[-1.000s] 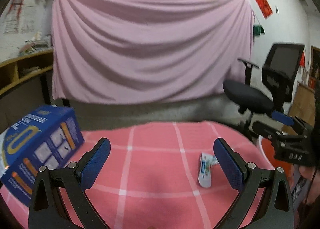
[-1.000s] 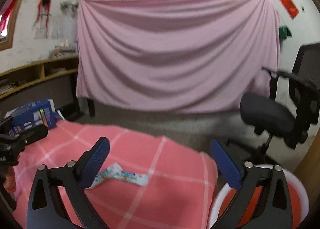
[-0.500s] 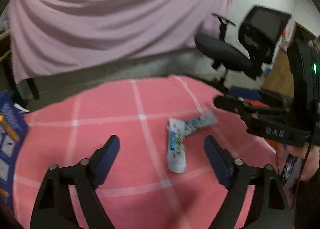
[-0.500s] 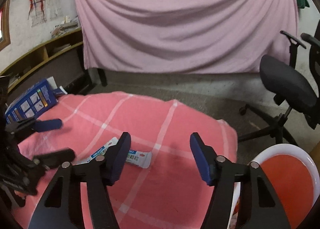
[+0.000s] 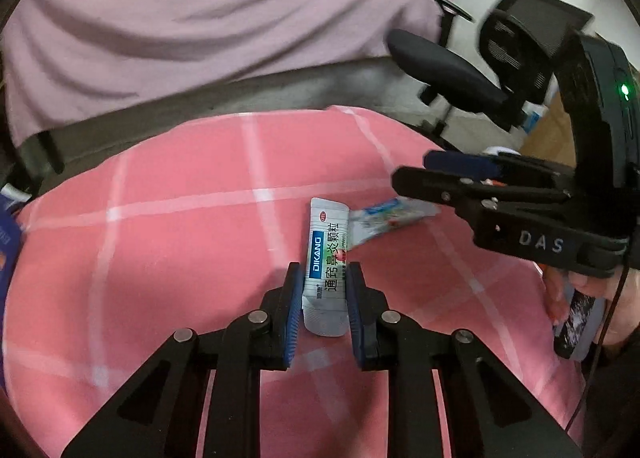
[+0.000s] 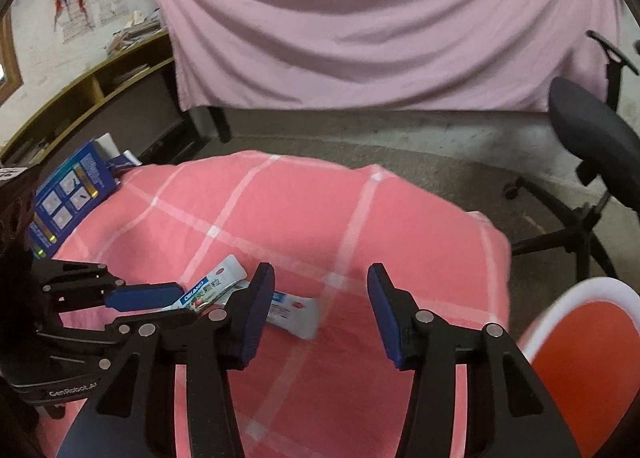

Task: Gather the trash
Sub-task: 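Grasp a white sachet with the left tool while the right tool grasps the other sachet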

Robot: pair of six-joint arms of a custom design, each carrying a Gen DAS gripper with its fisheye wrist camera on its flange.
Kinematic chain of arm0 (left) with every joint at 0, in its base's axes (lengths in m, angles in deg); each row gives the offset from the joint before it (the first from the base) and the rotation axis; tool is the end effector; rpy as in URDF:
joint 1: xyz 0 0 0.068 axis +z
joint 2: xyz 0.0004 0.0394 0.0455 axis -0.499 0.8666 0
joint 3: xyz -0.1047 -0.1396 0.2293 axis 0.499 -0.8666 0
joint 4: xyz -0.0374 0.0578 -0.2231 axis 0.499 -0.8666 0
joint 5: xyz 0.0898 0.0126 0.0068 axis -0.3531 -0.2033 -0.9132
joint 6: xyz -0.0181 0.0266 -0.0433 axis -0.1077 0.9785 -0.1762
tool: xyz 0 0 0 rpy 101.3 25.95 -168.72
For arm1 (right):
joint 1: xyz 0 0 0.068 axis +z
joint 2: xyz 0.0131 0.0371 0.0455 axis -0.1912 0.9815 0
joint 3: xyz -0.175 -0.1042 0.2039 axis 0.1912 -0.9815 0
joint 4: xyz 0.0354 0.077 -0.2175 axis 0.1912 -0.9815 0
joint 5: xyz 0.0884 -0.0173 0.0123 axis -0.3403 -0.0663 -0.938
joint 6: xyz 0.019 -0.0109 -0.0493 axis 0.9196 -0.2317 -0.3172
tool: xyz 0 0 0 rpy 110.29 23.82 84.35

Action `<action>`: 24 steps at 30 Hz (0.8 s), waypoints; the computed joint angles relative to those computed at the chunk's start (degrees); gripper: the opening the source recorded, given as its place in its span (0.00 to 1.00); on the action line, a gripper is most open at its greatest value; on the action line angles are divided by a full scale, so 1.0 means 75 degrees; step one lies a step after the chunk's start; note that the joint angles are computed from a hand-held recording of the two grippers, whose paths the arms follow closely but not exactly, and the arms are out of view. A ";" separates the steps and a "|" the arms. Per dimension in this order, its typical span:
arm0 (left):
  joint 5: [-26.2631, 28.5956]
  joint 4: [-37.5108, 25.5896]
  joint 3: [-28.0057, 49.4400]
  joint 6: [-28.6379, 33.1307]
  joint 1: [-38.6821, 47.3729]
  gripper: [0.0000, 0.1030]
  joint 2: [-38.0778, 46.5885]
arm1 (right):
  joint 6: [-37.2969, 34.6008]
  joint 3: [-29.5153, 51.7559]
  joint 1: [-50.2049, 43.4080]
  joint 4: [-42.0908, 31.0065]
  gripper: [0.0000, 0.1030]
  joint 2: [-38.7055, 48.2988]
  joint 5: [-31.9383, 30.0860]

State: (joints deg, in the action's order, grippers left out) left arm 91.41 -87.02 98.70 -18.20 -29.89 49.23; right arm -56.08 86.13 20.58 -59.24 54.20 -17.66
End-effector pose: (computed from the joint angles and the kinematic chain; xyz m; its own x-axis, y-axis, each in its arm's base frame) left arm 0.3064 -0.0159 0.1440 -0.7208 0.3545 -0.5956 0.5483 0.8173 -0.1770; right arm 0.2609 0.1561 0.1490 -0.7367 -0.1082 -0.6675 -0.2533 0.9594 0.1241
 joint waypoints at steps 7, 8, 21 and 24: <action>0.0426 -0.0271 -0.0022 -0.0450 0.1107 0.17 -0.0221 | -0.0460 0.0622 0.0203 -0.0508 0.36 0.0517 -0.0466; 0.0507 -0.0343 0.0012 -0.0436 0.1210 0.17 -0.0211 | -0.0514 0.0687 0.0219 -0.0589 0.36 0.0568 -0.0542; 0.0384 -0.0566 0.0170 -0.0374 0.1181 0.17 -0.0245 | -0.0578 0.0467 0.0694 -0.1064 0.34 0.0317 -0.0371; 0.0442 -0.0556 0.0165 -0.0292 0.1190 0.17 -0.0218 | -0.0656 0.0657 0.1047 -0.1286 0.21 0.0415 0.0306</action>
State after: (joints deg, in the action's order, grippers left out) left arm 94.72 -91.19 99.93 -20.39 -20.96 47.59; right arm -61.00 91.05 28.43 -68.88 57.31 -15.36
